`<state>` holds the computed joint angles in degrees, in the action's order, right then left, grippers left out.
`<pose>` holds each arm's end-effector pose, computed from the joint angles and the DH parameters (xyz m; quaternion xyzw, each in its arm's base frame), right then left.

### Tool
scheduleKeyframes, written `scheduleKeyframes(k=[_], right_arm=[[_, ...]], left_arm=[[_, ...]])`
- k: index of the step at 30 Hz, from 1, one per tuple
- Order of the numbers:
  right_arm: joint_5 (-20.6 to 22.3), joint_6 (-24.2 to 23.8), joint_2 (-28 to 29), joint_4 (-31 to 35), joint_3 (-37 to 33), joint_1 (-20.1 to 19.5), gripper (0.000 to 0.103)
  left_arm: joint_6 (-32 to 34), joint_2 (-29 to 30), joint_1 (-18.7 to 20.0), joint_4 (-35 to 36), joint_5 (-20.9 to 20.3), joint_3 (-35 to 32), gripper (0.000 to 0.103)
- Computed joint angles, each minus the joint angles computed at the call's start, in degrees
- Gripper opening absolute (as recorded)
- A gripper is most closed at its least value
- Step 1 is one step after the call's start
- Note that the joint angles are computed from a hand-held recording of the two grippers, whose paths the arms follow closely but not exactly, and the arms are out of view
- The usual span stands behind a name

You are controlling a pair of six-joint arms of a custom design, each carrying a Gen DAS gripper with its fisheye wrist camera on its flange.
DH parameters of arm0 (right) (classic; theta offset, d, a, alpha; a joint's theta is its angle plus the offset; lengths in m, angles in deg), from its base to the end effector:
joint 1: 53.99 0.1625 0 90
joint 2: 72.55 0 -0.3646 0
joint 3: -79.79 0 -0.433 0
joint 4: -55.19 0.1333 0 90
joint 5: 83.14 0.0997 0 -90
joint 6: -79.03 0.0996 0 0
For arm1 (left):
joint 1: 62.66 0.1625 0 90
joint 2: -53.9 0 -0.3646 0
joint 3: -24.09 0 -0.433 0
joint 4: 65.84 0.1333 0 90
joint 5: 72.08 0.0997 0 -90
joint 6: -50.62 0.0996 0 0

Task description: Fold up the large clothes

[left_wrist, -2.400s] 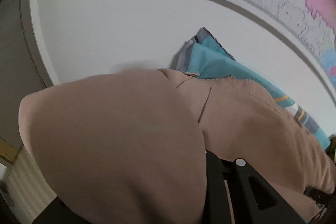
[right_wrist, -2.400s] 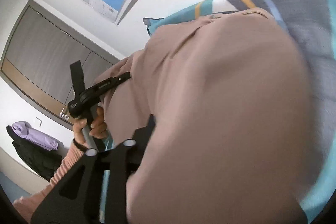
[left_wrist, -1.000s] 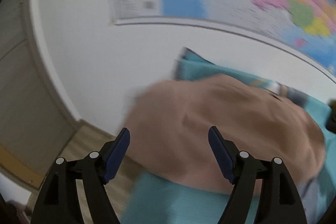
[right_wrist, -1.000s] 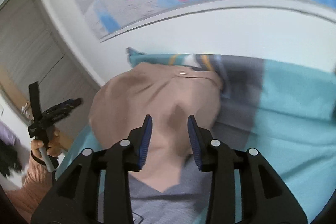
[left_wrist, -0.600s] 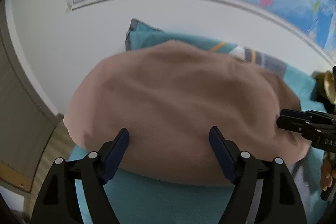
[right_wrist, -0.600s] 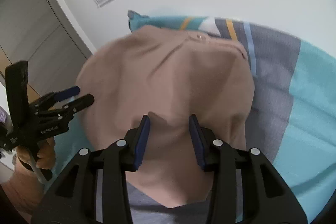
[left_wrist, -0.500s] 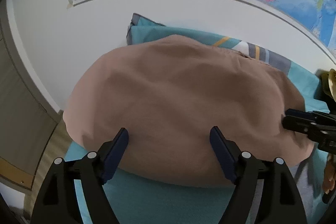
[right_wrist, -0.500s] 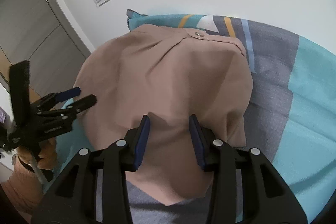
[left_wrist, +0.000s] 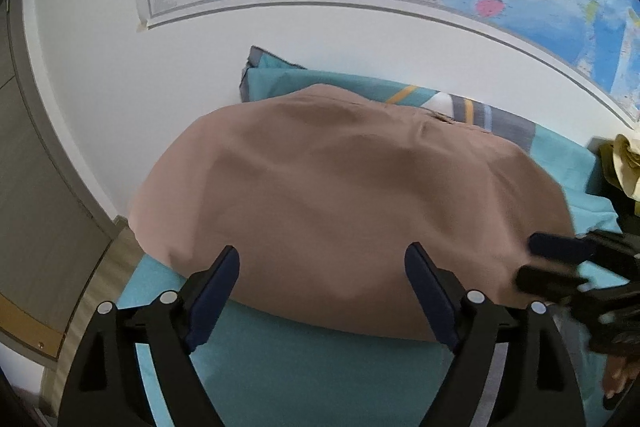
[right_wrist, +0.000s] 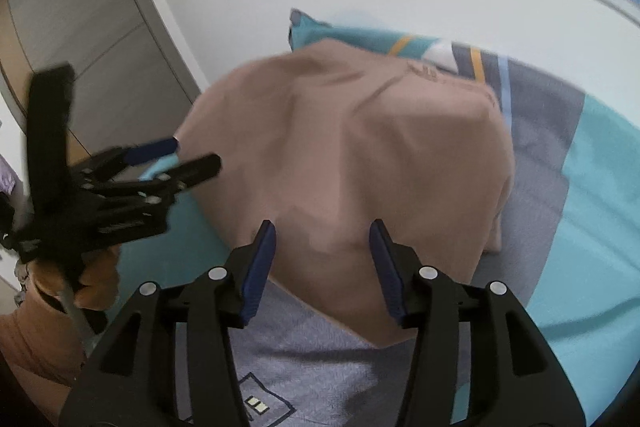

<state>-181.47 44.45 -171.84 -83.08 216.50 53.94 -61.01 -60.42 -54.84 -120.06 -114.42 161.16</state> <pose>0.2367 -0.3454 0.1812 0.4331 -0.8935 0.0828 0.0852 -0.2136 -0.2382 0.2072 -0.0118 0.8220 -0.4037 0.4016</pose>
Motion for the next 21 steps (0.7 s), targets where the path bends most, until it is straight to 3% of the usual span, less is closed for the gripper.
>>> scheduleKeyframes(k=[10,16,21], right_arm=[[-0.3,-0.8,-0.3,-1.2,1.3,0.3,0.058],[1.7,-0.5,-3.6,-0.5,1.9,0.1,0.058],[-0.9,-0.5,-2.8,-0.8,2.4,-0.1,0.056]], left_arm=[[2.0,0.5,2.6,-5.0,-0.8,1.3,0.085],[-1.3,1.4,0.5,-2.4,-1.3,0.8,0.086],[-3.8,2.0,-0.7,-2.6,-2.4,1.3,0.094]])
